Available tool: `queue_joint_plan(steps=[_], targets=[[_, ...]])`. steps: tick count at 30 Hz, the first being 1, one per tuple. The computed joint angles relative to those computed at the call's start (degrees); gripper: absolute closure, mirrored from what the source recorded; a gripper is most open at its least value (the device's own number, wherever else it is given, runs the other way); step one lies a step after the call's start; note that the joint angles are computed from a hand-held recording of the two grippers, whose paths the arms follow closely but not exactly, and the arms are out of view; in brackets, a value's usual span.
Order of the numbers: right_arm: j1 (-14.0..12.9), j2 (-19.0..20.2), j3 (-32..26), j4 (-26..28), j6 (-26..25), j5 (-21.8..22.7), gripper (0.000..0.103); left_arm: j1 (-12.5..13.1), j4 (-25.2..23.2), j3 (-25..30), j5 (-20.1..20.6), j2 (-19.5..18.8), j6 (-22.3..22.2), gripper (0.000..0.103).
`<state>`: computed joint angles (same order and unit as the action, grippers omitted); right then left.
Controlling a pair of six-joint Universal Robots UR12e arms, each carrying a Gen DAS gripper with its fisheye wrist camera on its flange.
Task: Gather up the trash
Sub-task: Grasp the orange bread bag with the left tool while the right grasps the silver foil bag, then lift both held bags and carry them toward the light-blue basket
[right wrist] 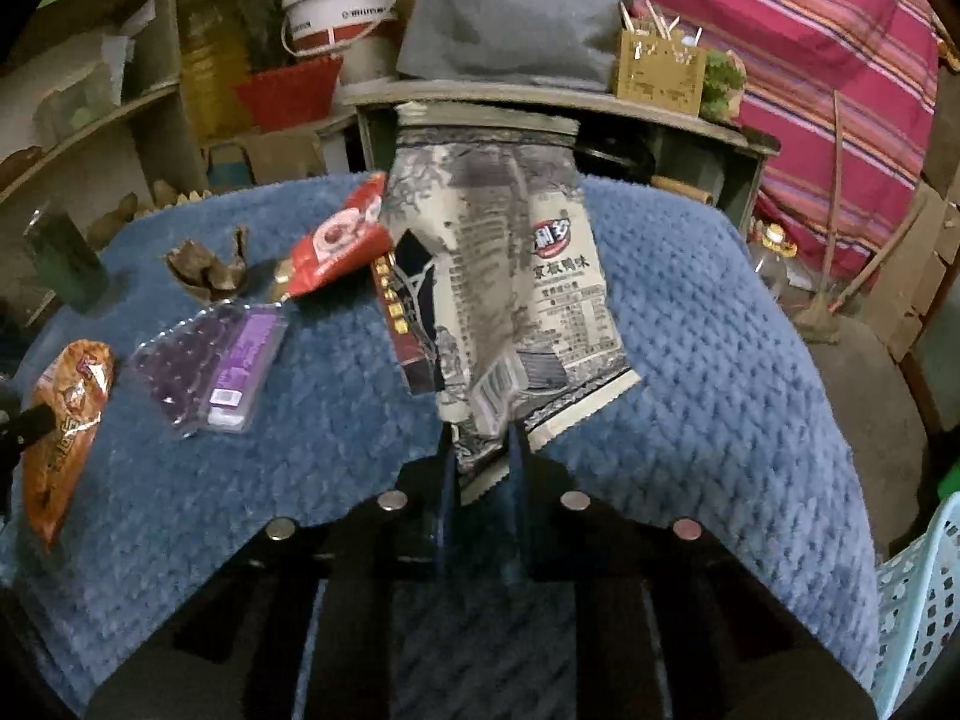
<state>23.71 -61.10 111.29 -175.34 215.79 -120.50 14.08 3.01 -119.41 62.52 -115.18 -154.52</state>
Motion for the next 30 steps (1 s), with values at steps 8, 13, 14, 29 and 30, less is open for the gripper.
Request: queue_joint_plan(steps=[8,13,14,29,30], targets=[[0.7,-1.9,2.7,-4.0,-0.7,-1.5,0.092,0.3,2.6,-1.2,-2.0,1.2,-1.6,0.103],[1.0,-4.4,5.8,-6.0,-0.9,-2.5,0.094,0.2,5.6,-2.7,-3.5,2.4,-1.8,0.103],[1.1,-4.9,6.3,-6.1,-0.7,-2.9,0.094,0.2,6.1,-3.1,-3.8,2.6,-1.9,0.103],[2.2,-14.1,16.8,-9.6,3.2,-9.2,0.094,-0.8,11.9,-8.3,-8.4,7.4,1.5,0.103],[2.0,-14.7,17.5,-10.0,3.8,-9.2,0.094,-0.7,11.4,-8.2,-8.4,7.5,1.3,0.103]])
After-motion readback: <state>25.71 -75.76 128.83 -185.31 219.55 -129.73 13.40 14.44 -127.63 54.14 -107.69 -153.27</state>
